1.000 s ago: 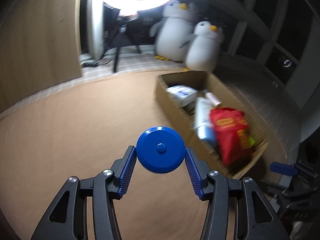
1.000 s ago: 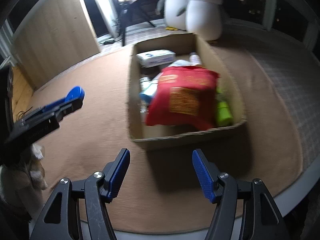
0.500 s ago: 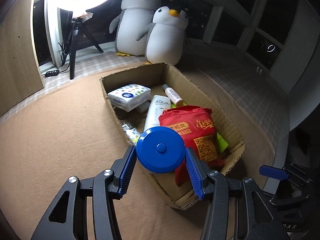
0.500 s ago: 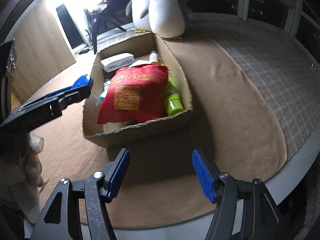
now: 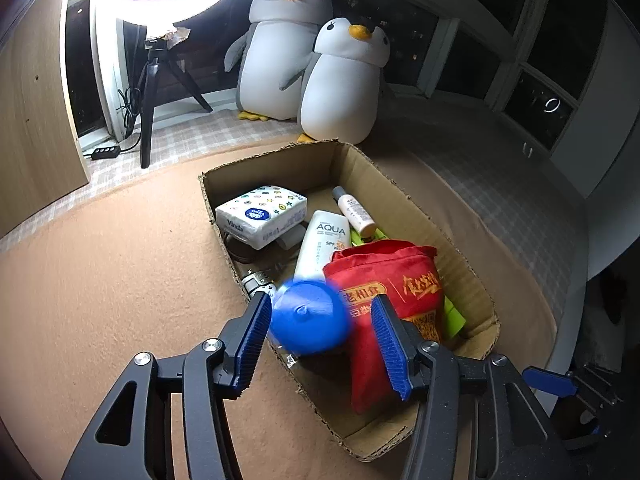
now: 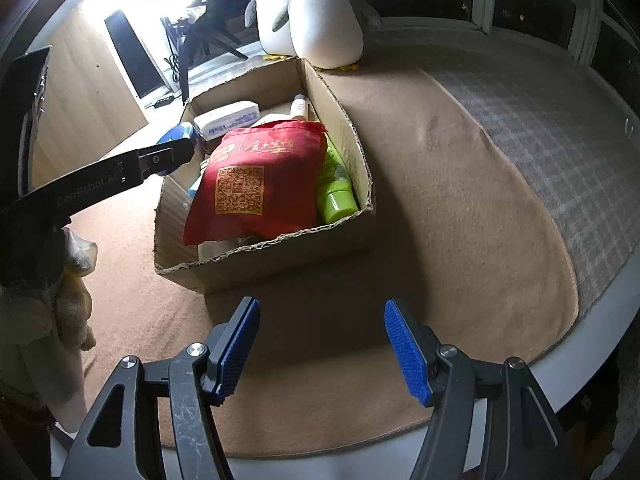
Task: Organize objects
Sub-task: 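Lower the tape measure into the box and open the left tool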
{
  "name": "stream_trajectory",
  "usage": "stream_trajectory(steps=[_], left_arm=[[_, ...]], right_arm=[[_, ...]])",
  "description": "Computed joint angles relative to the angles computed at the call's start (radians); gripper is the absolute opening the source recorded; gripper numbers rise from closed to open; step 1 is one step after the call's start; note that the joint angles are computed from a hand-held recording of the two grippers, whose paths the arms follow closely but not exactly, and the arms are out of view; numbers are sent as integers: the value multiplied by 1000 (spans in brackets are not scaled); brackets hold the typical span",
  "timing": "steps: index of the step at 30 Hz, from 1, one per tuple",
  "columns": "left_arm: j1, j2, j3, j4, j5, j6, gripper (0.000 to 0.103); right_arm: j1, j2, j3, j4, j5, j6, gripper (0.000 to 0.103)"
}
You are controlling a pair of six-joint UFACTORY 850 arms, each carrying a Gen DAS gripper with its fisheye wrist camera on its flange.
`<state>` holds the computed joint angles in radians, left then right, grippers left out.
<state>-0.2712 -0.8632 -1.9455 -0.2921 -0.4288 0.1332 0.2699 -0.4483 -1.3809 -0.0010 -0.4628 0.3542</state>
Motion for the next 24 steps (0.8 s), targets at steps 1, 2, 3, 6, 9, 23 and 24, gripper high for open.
stream_trajectory(steps=[1, 2, 3, 6, 9, 23, 24], left_arm=[[0, 1, 2, 2, 1, -1, 56], [0, 3, 4, 4, 2, -3, 56], [1, 7, 9, 0, 4, 0, 56], [4, 22, 30, -7, 12, 9, 56], [9, 45, 64, -6, 25, 13, 56], [74, 223, 319, 4, 97, 7, 61], [80, 243, 346, 10, 108, -3, 65]], right_arm=[[0, 0, 0, 0, -1, 1, 61], [0, 0, -1, -2, -2, 3, 61], [1, -1, -2, -4, -2, 6, 61], [1, -1, -3, -1, -2, 2, 61], [6, -2, -8, -9, -4, 8, 61], [77, -31, -74, -62, -24, 54, 62], [86, -36, -83, -67, -26, 58, 62]])
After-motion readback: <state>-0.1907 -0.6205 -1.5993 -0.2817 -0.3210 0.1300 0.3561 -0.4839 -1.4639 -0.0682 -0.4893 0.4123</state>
